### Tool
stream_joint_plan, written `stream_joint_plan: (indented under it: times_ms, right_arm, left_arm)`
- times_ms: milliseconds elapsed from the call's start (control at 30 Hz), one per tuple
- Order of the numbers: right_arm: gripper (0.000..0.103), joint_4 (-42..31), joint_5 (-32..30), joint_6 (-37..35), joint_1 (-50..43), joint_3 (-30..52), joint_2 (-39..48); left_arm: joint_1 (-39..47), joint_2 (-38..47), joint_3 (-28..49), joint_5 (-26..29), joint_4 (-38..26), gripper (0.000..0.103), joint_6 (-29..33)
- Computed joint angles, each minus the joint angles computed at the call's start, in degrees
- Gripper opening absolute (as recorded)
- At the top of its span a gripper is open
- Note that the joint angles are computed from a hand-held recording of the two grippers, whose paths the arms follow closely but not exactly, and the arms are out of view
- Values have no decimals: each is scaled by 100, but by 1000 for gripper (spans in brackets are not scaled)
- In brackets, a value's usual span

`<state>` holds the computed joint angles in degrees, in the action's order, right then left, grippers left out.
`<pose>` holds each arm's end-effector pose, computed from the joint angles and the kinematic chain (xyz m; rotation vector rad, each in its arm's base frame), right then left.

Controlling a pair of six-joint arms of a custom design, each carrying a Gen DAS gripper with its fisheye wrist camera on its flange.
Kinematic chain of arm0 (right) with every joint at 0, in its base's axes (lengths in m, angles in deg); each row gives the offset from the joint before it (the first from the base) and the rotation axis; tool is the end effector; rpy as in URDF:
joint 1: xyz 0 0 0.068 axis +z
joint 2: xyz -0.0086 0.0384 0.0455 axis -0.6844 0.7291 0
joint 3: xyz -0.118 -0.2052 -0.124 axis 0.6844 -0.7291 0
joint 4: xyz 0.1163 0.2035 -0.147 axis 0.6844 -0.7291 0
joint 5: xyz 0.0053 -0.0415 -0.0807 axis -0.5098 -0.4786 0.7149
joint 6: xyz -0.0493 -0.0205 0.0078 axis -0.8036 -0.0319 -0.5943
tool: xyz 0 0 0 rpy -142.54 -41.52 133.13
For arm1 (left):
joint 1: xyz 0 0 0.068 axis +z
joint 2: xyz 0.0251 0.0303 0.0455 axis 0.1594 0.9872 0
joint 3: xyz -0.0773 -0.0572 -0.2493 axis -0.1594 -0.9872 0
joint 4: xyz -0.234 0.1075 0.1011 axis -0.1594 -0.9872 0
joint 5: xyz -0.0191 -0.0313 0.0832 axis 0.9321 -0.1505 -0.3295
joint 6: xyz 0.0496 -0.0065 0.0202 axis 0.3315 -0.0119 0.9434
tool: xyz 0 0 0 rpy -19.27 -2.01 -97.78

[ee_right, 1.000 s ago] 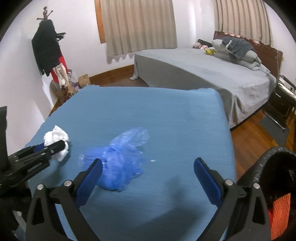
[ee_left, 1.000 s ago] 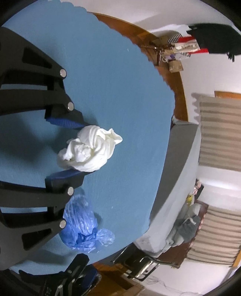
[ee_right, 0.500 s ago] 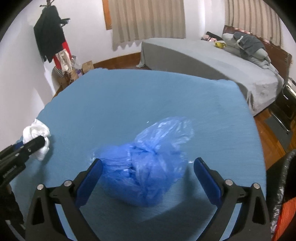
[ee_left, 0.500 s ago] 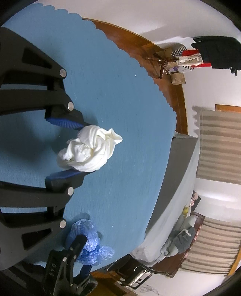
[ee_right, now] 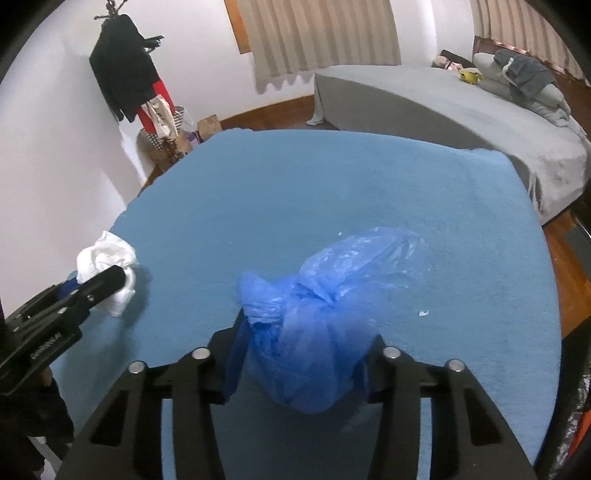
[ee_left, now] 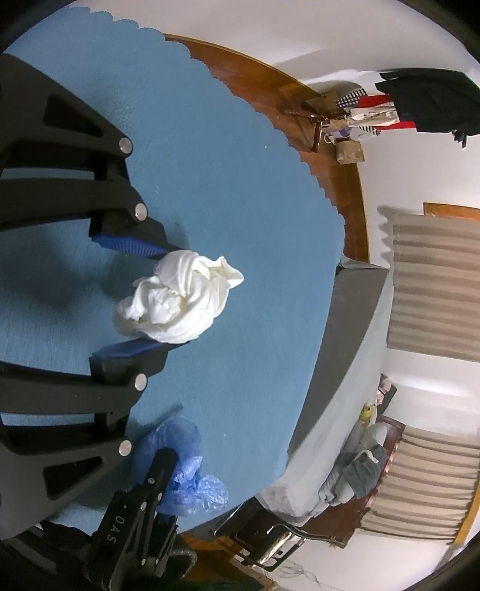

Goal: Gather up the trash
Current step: 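Lift the white tissue and blue bag and carry both over the bin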

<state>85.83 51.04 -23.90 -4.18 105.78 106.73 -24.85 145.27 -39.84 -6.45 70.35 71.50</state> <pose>0.2065 0.1521 0.1321 0.1207 2.3985 0.2127 0.2101 -0.1352 0.1580 0.2537 2.3296 -0.2727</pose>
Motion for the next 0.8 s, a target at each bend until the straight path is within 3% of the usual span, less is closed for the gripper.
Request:
stream_joint_plan:
  times_ms: [467,800]
  right_arm:
    - [33,-347,68,71,113,-340,-855]
    - [33,-1436,511,323,455,-555,-2398]
  left_arm:
    - [-643,-276,53,-339,-251,38,-334]
    - [-1158,-557,204,-677,-614,38,-463]
